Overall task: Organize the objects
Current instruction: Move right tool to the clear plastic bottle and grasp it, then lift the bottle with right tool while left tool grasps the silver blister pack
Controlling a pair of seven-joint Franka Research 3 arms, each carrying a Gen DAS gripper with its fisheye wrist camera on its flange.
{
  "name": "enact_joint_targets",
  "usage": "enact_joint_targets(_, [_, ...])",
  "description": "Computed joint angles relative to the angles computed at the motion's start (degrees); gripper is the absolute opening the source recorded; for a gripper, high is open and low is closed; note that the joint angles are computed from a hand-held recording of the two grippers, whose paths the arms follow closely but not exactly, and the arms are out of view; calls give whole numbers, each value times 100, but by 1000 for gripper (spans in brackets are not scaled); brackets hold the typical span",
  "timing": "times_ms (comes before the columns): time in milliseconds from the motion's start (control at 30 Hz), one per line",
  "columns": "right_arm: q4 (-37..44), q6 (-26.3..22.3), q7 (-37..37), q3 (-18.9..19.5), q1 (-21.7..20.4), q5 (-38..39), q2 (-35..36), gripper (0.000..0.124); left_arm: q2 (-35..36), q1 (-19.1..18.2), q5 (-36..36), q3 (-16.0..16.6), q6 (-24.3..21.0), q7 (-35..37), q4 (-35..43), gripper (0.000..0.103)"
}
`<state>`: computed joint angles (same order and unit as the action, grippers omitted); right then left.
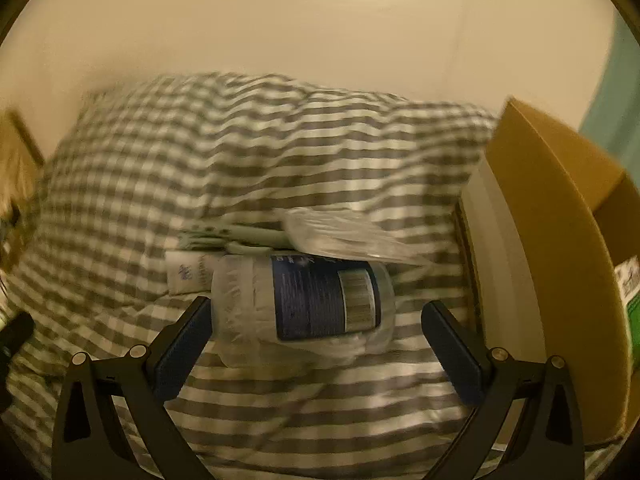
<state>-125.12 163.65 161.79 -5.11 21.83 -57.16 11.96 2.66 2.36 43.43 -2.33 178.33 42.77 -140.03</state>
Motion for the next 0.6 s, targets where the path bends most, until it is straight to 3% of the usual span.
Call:
enact_joint_targets(67, [-159,385,-293,49,-195,451,-52,103,20,-51,266,23,-102,-188,63,103])
enact_joint_targets(200, [11,205,-514,5,10,475,81,103,43,-107,743,24,-237,-515,150,103])
enact_joint_targets(400, [231,312,-1483,27,23,1431,401,99,86,-121,835,-38,-420,-516,231,103])
enact_joint_targets(467, [206,387,-1618,-82,120,1558,388,91,68,-165,981,-52,-501,-609,270,103])
enact_joint_targets(600, [-123,513,-2070,-120,190,1890,-33,91,-56,-221,1228,-133,-567,-786,285,103])
